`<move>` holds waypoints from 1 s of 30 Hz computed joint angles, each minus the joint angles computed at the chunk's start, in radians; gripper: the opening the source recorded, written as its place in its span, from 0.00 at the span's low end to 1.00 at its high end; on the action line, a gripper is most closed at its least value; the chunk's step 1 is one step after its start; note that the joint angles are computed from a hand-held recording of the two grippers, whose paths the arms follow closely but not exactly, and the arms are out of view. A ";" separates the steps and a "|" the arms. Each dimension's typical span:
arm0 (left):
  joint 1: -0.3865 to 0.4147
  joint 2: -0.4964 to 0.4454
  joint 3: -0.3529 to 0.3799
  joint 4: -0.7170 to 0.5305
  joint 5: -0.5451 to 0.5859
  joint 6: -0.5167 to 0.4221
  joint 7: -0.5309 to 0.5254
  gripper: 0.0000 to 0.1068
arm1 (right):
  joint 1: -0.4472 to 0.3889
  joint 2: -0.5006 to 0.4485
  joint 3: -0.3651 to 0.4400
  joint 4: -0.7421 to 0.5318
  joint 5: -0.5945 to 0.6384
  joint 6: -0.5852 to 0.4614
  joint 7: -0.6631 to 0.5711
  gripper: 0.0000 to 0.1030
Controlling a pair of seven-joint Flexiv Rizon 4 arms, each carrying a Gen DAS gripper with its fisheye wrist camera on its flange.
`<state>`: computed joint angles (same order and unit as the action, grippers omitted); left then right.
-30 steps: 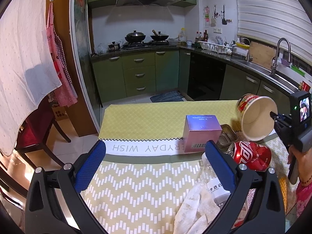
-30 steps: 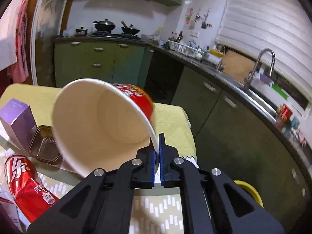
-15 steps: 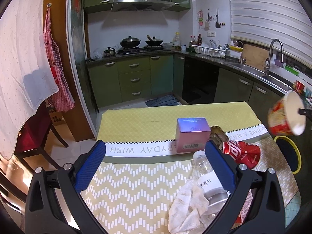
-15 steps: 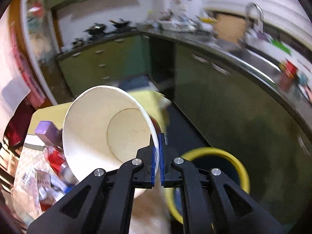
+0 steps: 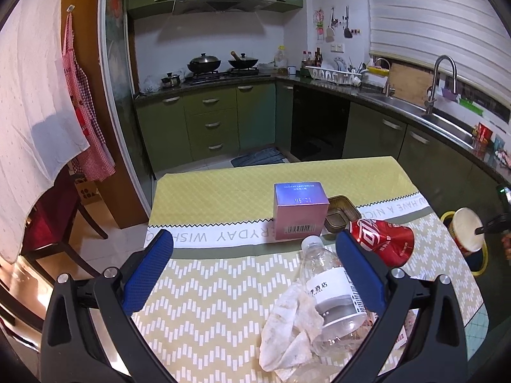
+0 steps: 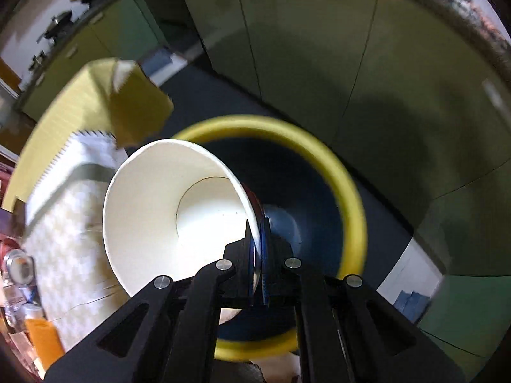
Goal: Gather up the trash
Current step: 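Carry the red cup with the right gripper over the yellow bin and release, then grasp the clear water bottle with the left gripper while the right gripper hovers over the bin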
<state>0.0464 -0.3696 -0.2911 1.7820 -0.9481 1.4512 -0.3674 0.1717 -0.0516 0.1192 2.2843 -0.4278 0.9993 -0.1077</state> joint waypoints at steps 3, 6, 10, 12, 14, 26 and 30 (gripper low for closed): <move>-0.013 0.002 0.028 -0.005 0.040 -0.032 -0.039 0.91 | 0.001 -0.074 -0.011 -0.015 0.032 0.030 -0.030 0.05; -0.027 -0.003 0.056 -0.017 0.092 -0.066 -0.085 0.91 | 0.001 -0.113 -0.021 -0.023 0.066 0.040 -0.059 0.08; -0.037 -0.007 0.071 -0.026 0.151 -0.108 -0.126 0.91 | 0.011 -0.123 -0.021 -0.023 0.098 0.033 -0.070 0.25; -0.046 -0.011 0.093 -0.043 0.200 -0.164 -0.167 0.91 | 0.020 -0.103 -0.019 -0.015 0.088 0.022 -0.059 0.27; -0.057 -0.017 0.121 -0.068 0.262 -0.237 -0.216 0.91 | 0.027 -0.079 -0.012 -0.004 0.081 0.027 -0.049 0.27; -0.109 -0.066 0.237 -0.248 0.596 -0.649 -0.464 0.91 | 0.061 0.057 0.051 0.018 0.020 -0.038 0.027 0.27; -0.127 -0.122 0.265 -0.359 0.715 -0.780 -0.562 0.76 | 0.074 0.053 0.060 0.000 -0.004 -0.037 0.049 0.29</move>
<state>-0.0808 -0.4912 -0.0257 1.4229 -0.2334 0.6715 -0.9293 0.2458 0.0017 0.1795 2.2846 -0.4320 0.9620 -0.0583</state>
